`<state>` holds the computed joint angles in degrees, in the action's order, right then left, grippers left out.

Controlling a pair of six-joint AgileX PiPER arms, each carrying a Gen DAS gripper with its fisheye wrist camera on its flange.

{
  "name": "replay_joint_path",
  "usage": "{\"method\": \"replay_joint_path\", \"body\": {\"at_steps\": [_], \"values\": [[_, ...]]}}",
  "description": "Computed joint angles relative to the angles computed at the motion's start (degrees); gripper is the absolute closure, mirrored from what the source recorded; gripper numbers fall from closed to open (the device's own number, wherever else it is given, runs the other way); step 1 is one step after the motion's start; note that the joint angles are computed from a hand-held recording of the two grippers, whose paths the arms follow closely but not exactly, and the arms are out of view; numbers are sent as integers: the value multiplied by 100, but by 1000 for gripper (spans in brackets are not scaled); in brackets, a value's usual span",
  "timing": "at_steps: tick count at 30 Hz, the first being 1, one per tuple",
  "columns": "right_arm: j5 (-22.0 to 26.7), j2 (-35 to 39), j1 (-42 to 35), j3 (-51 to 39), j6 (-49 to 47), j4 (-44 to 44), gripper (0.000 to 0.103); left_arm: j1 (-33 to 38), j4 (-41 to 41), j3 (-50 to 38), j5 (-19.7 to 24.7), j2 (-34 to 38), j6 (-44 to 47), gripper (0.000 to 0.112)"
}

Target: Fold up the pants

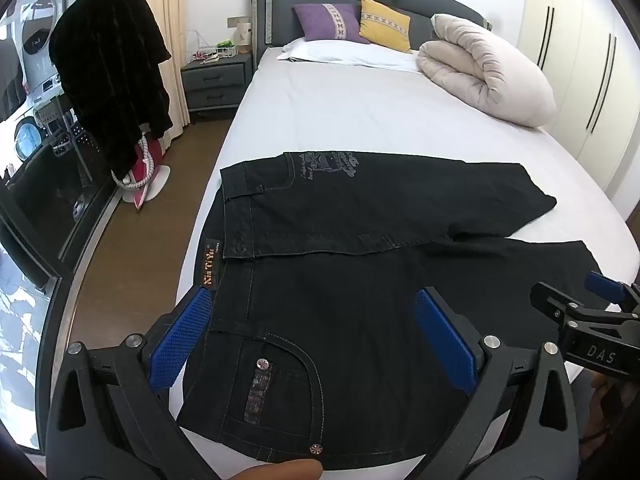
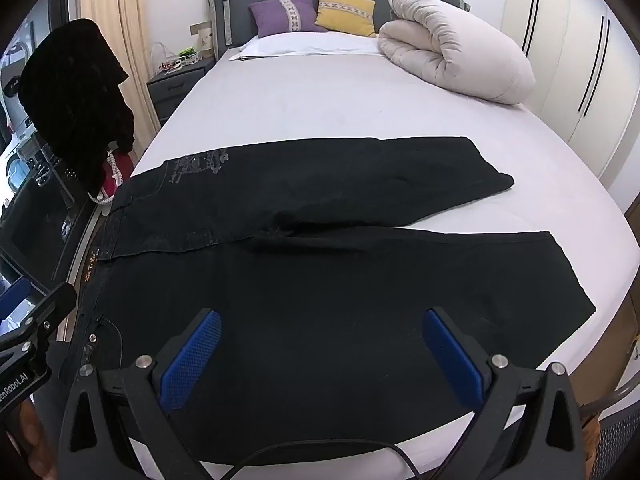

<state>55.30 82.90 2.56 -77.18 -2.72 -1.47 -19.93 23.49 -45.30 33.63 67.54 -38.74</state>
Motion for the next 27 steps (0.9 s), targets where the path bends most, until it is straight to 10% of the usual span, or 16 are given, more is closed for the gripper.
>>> {"method": "replay_joint_path", "body": {"at_steps": [27], "values": [[-54, -47, 56, 135, 52, -33, 0, 25, -126, -27, 24, 12, 105, 9]]}}
